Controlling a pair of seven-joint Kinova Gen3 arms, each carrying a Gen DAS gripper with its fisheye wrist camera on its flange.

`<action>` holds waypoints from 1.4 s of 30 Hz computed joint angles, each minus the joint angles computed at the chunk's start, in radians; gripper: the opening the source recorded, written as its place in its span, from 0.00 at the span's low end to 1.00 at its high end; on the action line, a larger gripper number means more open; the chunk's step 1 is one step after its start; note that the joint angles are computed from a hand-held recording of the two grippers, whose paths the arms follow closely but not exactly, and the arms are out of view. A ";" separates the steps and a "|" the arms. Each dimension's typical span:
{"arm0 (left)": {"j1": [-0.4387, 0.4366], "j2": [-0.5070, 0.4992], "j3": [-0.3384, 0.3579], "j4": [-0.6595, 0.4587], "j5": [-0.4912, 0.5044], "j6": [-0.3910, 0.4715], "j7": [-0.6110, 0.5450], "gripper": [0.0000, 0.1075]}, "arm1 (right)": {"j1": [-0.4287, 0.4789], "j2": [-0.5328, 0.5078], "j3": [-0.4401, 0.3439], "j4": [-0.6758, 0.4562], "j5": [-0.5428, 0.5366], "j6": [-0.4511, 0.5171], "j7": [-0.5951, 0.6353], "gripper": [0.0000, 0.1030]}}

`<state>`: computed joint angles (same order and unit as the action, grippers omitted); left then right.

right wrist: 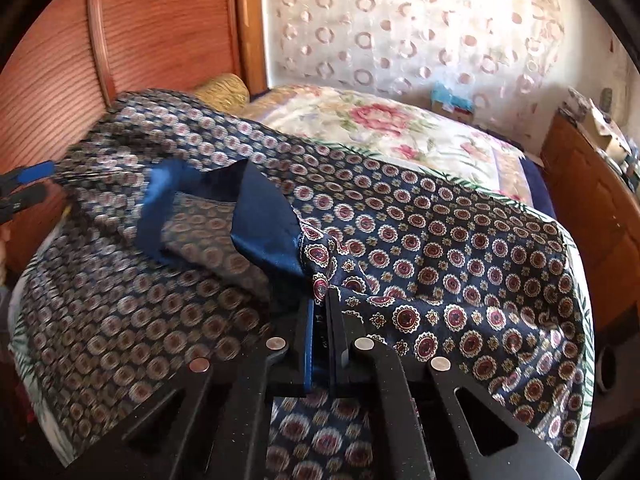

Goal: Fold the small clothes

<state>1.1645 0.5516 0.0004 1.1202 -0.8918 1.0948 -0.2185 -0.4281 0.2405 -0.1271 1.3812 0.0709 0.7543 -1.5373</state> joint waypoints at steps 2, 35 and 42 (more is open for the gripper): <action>0.012 0.007 -0.005 -0.013 -0.010 0.014 0.004 0.75 | 0.024 -0.050 -0.016 0.070 -0.038 -0.046 0.035 0.04; 0.041 -0.029 0.032 0.103 -0.093 0.080 0.266 0.75 | 0.293 -0.455 0.002 0.475 -0.055 -0.099 -0.069 0.40; 0.037 -0.022 0.036 0.092 -0.090 0.101 0.259 0.75 | 0.276 -0.376 0.025 0.426 -0.031 -0.088 -0.161 0.40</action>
